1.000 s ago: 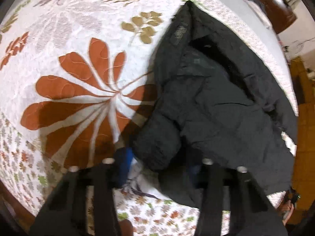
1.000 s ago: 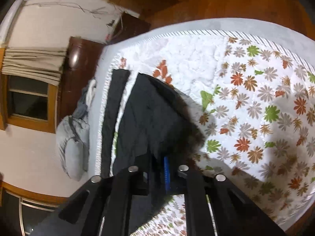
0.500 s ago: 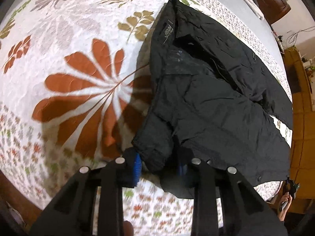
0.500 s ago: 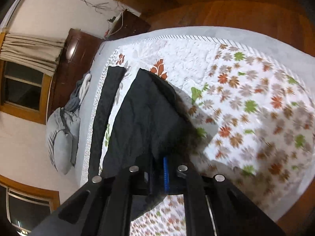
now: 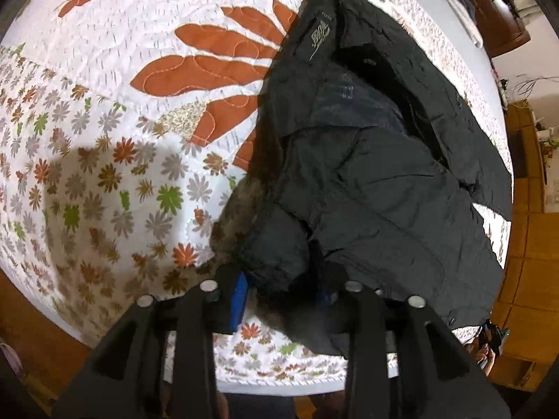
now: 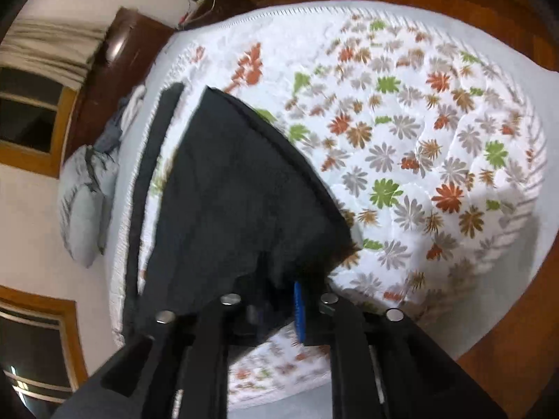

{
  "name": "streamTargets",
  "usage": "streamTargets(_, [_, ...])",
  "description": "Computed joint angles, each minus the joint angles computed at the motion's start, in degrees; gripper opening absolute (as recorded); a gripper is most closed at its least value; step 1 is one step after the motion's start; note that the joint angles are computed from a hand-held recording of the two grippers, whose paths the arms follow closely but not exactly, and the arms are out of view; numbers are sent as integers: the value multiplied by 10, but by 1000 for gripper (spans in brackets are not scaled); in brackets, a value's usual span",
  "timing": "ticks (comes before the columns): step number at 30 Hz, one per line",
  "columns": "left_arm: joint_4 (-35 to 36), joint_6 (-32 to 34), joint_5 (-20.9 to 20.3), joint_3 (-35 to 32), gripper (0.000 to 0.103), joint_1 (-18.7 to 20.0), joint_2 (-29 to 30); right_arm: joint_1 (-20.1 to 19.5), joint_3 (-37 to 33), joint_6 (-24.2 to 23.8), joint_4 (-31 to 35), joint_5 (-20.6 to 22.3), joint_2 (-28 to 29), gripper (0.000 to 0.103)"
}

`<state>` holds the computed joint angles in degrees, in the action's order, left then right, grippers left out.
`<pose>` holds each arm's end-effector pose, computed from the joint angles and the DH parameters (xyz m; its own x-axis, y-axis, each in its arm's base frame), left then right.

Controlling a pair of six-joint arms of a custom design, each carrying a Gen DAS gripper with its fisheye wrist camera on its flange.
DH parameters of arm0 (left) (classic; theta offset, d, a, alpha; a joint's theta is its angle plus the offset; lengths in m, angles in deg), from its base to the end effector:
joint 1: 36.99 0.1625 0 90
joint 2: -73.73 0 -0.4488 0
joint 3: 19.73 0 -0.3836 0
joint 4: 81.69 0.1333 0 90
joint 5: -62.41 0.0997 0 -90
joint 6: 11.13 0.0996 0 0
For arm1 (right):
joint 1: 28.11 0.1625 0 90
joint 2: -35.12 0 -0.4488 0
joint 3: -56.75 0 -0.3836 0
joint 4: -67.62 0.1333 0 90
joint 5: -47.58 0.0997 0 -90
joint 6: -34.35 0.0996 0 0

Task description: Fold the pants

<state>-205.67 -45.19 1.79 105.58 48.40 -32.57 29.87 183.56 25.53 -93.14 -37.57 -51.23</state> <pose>0.1530 -0.3689 0.4102 -0.7715 -0.5859 -0.2480 -0.4278 0.7662 -0.4794 -0.1219 -0.4623 0.3261 -0.9274 0.3741 0.0052 0.3194 0.7988 -0.5098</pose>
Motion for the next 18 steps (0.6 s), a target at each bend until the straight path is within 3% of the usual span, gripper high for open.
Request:
streamTargets(1, [16, -7, 1, -4, 48, -8, -6, 5, -5, 4, 13, -6, -4, 30])
streamTargets(2, [57, 3, 12, -10, 63, -13, -36, 18, -13, 9, 32, -24, -15, 57])
streamTargets(4, [161, -37, 95, -28, 86, -63, -57, 53, -25, 13, 34, -89, -30, 89])
streamTargets(6, [229, -46, 162, -55, 89, -112, -65, 111, -49, -11, 18, -176, -34, 90])
streamTargets(8, [205, -10, 169, -95, 91, -111, -39, 152, -102, -23, 69, -178, -17, 90])
streamTargets(10, [125, 50, 140, -132, 95, -83, 3, 189, -166, -9, 115, -166, 27, 93])
streamTargets(11, [83, 94, 93, -171, 95, -52, 38, 202, -192, 1, 128, -158, 50, 100])
streamTargets(12, [65, 116, 58, -199, 95, -32, 67, 213, -220, 11, 141, -145, 75, 100])
streamTargets(14, [35, 142, 52, -258, 95, -3, 138, 241, -298, 29, 169, -143, 149, 100])
streamTargets(18, [6, 164, 15, -337, 95, 49, 223, 273, -445, 54, 220, -153, 283, 100])
